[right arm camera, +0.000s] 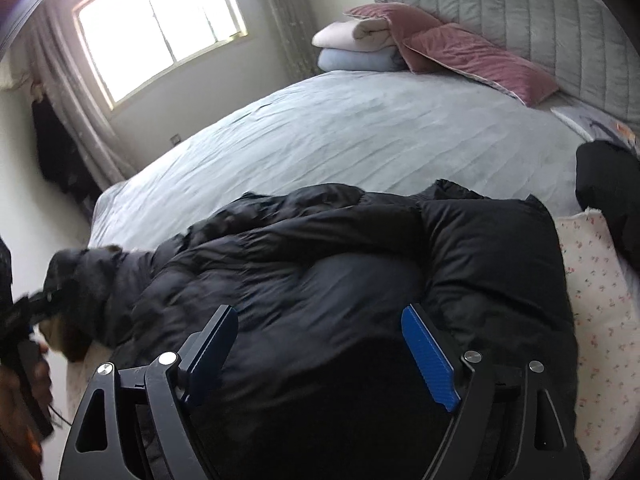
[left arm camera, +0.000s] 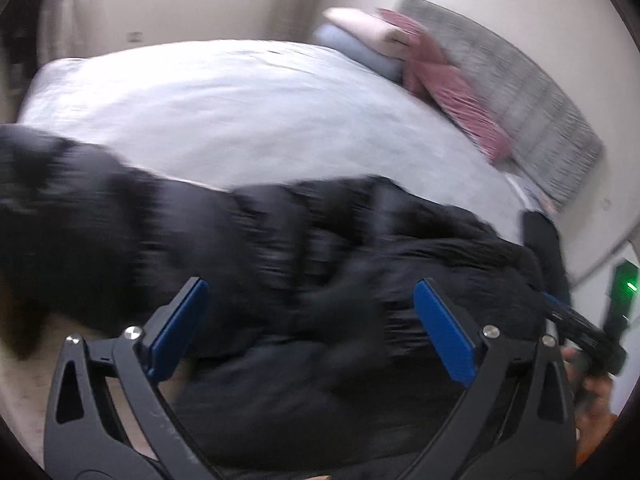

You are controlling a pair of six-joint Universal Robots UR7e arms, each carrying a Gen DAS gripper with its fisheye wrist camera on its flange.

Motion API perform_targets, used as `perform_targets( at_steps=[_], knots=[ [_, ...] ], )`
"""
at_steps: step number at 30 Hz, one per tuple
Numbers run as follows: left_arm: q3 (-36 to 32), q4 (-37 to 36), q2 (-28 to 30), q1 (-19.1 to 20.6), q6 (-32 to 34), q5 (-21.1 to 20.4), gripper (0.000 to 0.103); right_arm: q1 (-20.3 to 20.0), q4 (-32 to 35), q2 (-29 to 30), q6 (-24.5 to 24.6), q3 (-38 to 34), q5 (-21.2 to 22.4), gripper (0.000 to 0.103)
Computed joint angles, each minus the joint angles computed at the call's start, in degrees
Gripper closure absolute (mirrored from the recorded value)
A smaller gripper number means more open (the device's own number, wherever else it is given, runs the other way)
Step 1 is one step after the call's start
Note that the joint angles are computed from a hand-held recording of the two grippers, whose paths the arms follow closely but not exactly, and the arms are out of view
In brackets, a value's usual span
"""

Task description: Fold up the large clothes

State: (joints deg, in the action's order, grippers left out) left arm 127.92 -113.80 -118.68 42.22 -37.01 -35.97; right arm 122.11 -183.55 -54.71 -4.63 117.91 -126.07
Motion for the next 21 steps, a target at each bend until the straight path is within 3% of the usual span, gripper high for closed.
perform_targets(
  at_steps=[5, 9, 14, 21],
  knots=[
    [-5.69, 19.94, -5.93, 1.32, -10.54, 7.23, 0.001, 2.84, 5.32, -1.82, 2.93, 0.70, -1.18, 0.018],
    [-10.52, 30.67, -8.94, 4.92, -17.98, 10.23, 0.001, 4.30, 8.23, -4.06, 6.44, 1.84, -0.66, 0.018],
    [-11.98, 22.36, -9.94, 13.01, -11.07, 12.11, 0.001, 6.09, 11.92, -6.41, 9.19, 2.78, -1.20, 0.018],
    [-12.17, -6.65, -3.47, 28.35, 8.07, 6.62, 0.001, 8.41, 14.16, -7.35, 8.03, 3.14, -4.58, 0.018]
  ],
)
